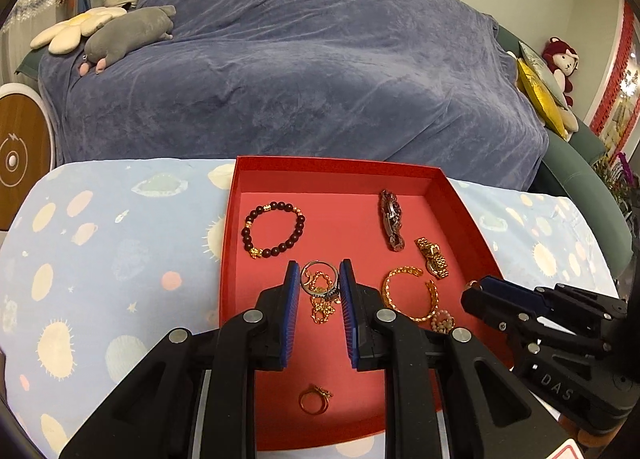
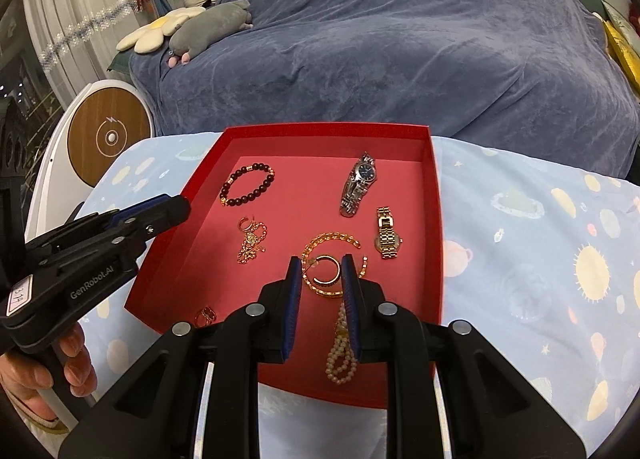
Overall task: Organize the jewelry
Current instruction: 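Carry the ring and hoop earring into the red box and open both grippers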
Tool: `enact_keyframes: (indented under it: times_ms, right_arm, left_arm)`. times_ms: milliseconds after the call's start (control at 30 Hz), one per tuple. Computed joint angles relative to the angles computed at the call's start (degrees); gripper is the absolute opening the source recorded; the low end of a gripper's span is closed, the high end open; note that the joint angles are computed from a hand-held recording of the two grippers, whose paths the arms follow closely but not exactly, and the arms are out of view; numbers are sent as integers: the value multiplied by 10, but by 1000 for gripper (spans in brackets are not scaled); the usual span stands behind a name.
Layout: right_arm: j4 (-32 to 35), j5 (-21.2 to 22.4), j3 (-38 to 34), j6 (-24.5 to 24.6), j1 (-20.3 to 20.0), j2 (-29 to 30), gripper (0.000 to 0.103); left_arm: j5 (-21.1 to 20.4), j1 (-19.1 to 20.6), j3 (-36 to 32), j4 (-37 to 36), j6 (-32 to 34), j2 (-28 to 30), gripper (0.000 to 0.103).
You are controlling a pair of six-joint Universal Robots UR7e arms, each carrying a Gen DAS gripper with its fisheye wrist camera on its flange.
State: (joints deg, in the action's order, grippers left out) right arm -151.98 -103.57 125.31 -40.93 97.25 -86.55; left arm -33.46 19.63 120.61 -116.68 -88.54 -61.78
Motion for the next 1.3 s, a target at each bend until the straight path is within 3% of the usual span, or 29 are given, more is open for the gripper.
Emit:
enact_keyframes:
  times_ms: [467,833,1033,1167,1300]
  right_arm:
    - [-67,-20,0,-11,1,67,19]
    - [-71,-17,-13,-6,-7,81,20]
    - [-64,-1,-29,0,8,99,20]
    - [-72,-30,-48,8,25,138,20]
    - [-76,-29,-50,11,25,141,21]
  left_arm:
    - [-28,33,5,-13,9,13,17]
    - [-41,40,2,-20,17,26,18]
    - [-41,42,5,-26,14,25,18]
    - [-42,43,-1,-7,11,30,18]
    - [-41,43,0,-9,11,31,18]
